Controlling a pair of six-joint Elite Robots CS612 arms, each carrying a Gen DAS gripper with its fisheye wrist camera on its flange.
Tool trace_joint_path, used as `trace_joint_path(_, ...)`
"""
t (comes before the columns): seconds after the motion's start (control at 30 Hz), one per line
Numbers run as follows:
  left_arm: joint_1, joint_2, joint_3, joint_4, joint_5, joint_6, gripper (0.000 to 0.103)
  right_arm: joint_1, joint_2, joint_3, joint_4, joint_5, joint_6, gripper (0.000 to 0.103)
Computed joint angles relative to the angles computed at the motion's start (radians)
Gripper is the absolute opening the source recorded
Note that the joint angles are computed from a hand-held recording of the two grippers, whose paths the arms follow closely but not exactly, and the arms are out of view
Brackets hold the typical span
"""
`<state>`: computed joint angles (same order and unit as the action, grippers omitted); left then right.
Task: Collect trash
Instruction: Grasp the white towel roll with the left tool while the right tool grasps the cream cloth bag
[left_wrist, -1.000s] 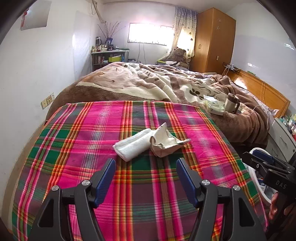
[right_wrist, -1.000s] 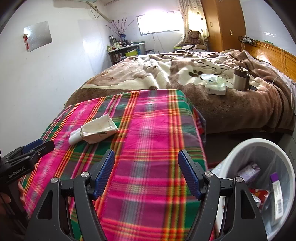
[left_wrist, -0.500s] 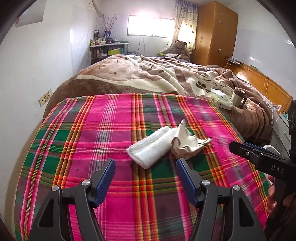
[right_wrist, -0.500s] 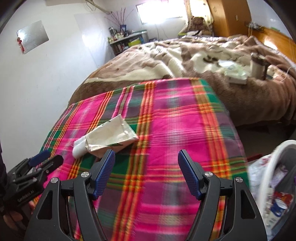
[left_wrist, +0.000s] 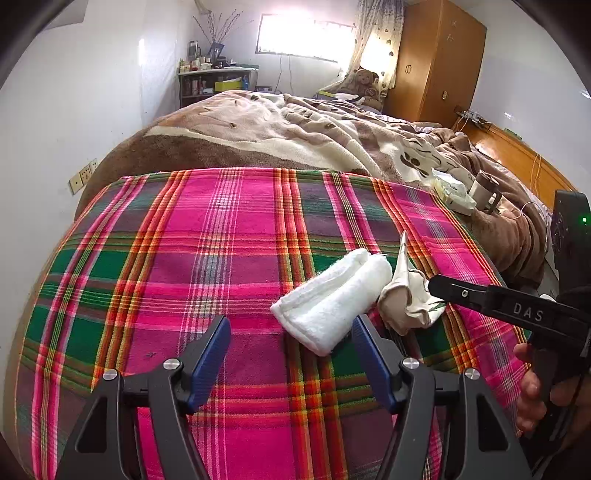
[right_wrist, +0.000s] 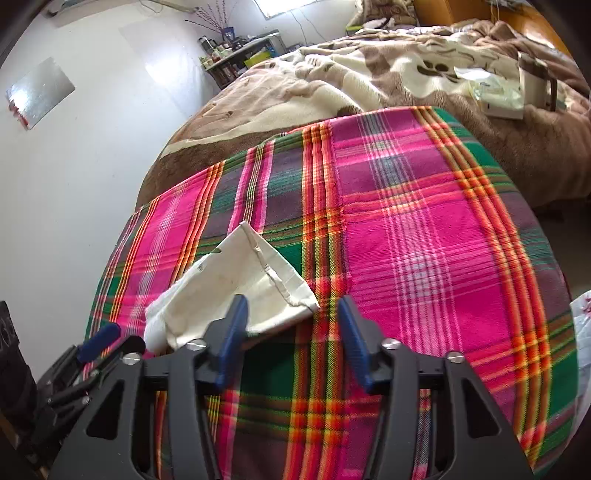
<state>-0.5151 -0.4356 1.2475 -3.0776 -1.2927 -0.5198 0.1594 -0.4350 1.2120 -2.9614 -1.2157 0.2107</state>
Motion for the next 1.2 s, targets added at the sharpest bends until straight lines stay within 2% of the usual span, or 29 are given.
trace_joint_path(0.13, 0.006, 0.01, -0.02, 0.013, -0.011, 0.002, 0.068, 0.001, 0.01, -0.021, 0.02, 0.019, 0.004, 0.018)
trace_joint_path(0.23, 0.01, 0.016, -0.032, 0.018, -0.02, 0.01, 0.068, -0.008, 0.018, -0.028, 0.018, 0.069, 0.038, 0.014)
trace_joint_path(0.3, 0.012, 0.017, -0.033, 0.016, -0.029, 0.01, 0.068, -0.014, 0.021, -0.027, 0.004, 0.096, 0.054, 0.014)
trace_joint_path(0.5, 0.017, 0.03, -0.06, 0.048, -0.049, 0.035, 0.068, -0.025, 0.009, -0.016, 0.0, 0.067, 0.048, 0.013)
trace_joint_path(0.67, 0.011, 0.043, -0.091, 0.063, -0.041, 0.098, 0.068, -0.03, -0.02, 0.004, 0.031, 0.02, -0.067, 0.013)
trace_joint_path(0.77, 0.011, 0.054, -0.12, 0.084, -0.054, 0.127, 0.068, -0.024, -0.029, 0.004, 0.053, -0.044, -0.128, 0.013)
trace_joint_path(0.9, 0.012, 0.07, -0.16, 0.145, -0.087, 0.173, 0.068, -0.023, -0.025, -0.008, 0.074, -0.048, -0.161, 0.013)
trace_joint_path(0.97, 0.012, 0.075, -0.17, 0.161, -0.08, 0.169, 0.068, -0.027, -0.025, -0.007, 0.081, -0.032, -0.154, 0.013)
trace_joint_path(1.07, 0.02, 0.08, -0.175, 0.157, -0.107, 0.145, 0.068, -0.037, -0.018, -0.006, 0.091, 0.047, -0.117, 0.016)
trace_joint_path(1.1, 0.021, 0.081, -0.176, 0.157, -0.111, 0.138, 0.068, -0.037, -0.016, -0.006, 0.093, 0.051, -0.105, 0.024)
trace_joint_path(1.13, 0.022, 0.081, -0.174, 0.149, -0.115, 0.131, 0.068, -0.035, -0.016, -0.004, 0.097, 0.044, -0.096, 0.037)
trace_joint_path(1.2, 0.022, 0.08, -0.17, 0.141, -0.113, 0.127, 0.067, -0.034, -0.014, -0.003, 0.107, 0.05, -0.083, 0.049)
